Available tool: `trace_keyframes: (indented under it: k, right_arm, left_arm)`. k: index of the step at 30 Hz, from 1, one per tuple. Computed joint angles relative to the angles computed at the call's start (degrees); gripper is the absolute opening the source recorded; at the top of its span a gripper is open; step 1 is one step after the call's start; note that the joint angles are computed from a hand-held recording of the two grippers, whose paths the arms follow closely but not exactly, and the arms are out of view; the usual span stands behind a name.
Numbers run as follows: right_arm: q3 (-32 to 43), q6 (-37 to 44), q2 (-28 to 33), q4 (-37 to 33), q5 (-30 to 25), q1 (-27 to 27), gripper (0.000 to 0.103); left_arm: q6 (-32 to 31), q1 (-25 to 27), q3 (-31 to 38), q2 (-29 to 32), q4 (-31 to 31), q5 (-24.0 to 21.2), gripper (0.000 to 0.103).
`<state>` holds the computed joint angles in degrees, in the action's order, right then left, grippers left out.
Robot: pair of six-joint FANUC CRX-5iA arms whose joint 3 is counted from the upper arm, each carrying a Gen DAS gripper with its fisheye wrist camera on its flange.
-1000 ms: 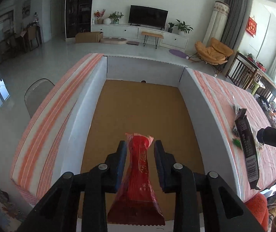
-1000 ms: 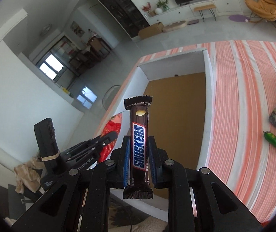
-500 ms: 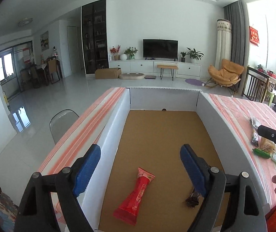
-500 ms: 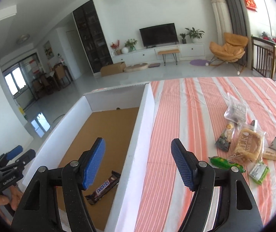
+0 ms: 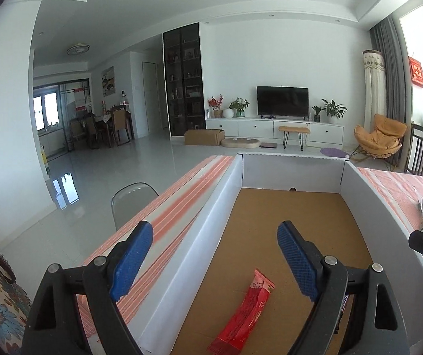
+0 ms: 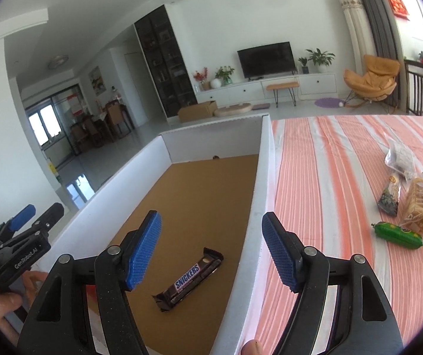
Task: Organize snacks
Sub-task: 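Withdraw both open tools from the box back over the bed, then move the left tool toward the green sausage on the sheet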
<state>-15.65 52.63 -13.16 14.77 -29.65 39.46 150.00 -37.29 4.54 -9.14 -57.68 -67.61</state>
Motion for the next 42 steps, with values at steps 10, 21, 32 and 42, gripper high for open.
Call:
trace_keyframes:
  k: [10, 21, 32, 42]
  right_arm:
    - [-0.2, -2.7, -0.8, -0.5, -2.6, 1.6, 0.075]
    - [-2.7, -8.8, -7.3, 2.9, -14.8, -6.5, 0.075]
    - [-3.7, -7.9, -10.0, 7.8, -34.2, -18.7, 0.082]
    - [-11.3, -7.8, -10.8, 8.8, -30.1, -26.1, 0.082]
  left_arm:
    - [-5.8, 4.1, 0.1, 0.4, 4.9, 2.4, 0.086]
    - [-10.8, -6.1, 6.4, 2.7, 0.7, 1.4, 0.101]
    - [-46.8, -0.1, 13.1, 14.0, 54.6, 19.0, 0.103]
    - [-48.2, -6.6, 36.5, 38.8, 59.3, 0.3, 0.103]
